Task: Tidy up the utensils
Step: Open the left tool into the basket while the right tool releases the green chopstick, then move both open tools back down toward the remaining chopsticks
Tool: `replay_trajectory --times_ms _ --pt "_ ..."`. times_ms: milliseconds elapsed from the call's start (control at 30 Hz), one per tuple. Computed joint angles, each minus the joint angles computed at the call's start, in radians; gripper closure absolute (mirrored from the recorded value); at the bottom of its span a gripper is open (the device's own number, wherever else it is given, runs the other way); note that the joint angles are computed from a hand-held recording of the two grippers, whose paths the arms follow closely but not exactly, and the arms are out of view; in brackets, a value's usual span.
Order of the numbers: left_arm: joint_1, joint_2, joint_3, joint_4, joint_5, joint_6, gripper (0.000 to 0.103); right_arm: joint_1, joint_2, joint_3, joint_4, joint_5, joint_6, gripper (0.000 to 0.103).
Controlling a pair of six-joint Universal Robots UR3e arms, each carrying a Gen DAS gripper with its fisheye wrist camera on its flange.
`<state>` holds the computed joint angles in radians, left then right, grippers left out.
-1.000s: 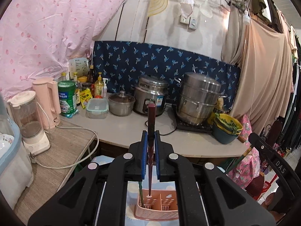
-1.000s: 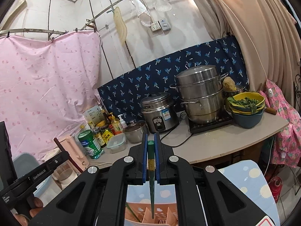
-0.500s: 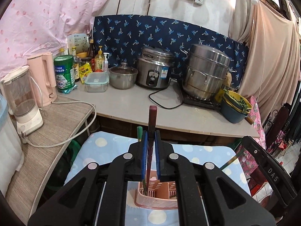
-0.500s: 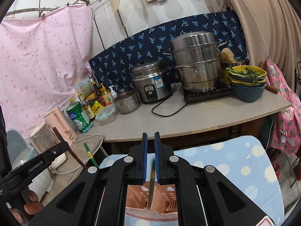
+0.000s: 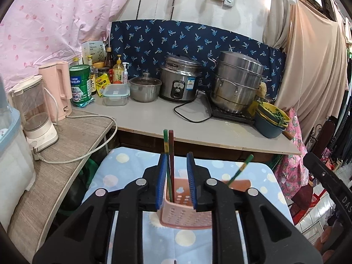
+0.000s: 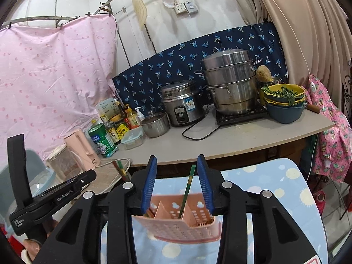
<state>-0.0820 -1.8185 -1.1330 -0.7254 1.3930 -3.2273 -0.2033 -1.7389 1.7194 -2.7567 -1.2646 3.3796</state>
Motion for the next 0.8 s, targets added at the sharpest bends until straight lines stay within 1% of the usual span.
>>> replay_trajectory --times_ms 67,100,167,267,300,367,467,567,600,667,733,800 --pt "0.004 0.071 -0.096 0.016 -0.001 0.014 0.084 -0.007 -0.080 0.064 0.025 0.007 -0.006 0.062" --pt "0.005 0.104 -0.139 0.019 0.002 0.022 0.080 -0.015 -0.132 0.108 0.039 0.016 -0.009 0.061" --pt "0.007 0.172 -0.229 0.019 0.006 0.043 0.077 -0.030 -0.220 0.172 0.079 0.029 -0.017 0.059" --pt "0.030 0.285 -0.370 0.007 -0.016 0.071 0.077 -0.043 -0.365 0.277 0.148 0.029 -0.037 0.058" --pt "0.042 0.320 -0.415 0.004 -0.028 0.079 0.077 -0.038 -0.415 0.313 0.173 0.012 -0.044 0.058" --pt "0.065 0.392 -0.510 -0.001 -0.044 0.096 0.077 -0.011 -0.497 0.378 0.202 -0.039 -0.057 0.054" --pt "0.085 0.495 -0.652 0.005 -0.034 0.132 0.077 0.071 -0.586 0.461 0.231 -0.149 -0.058 0.053" --pt "0.142 0.614 -0.789 -0.027 -0.083 0.172 0.077 0.164 -0.647 0.533 0.252 -0.254 -0.041 0.052" --pt "0.163 0.647 -0.820 -0.044 -0.099 0.184 0.077 0.208 -0.664 0.561 0.259 -0.295 -0.023 0.052" --pt "0.208 0.724 -0.896 -0.089 -0.139 0.226 0.077 0.258 -0.687 0.598 0.279 -0.334 -0.003 0.051" --pt "0.238 0.798 -0.973 -0.113 -0.145 0.255 0.077 0.351 -0.700 0.644 0.287 -0.412 0.044 0.051" --pt "0.270 0.883 -1.054 -0.141 -0.150 0.287 0.077 0.418 -0.706 0.681 0.295 -0.459 0.082 0.051"
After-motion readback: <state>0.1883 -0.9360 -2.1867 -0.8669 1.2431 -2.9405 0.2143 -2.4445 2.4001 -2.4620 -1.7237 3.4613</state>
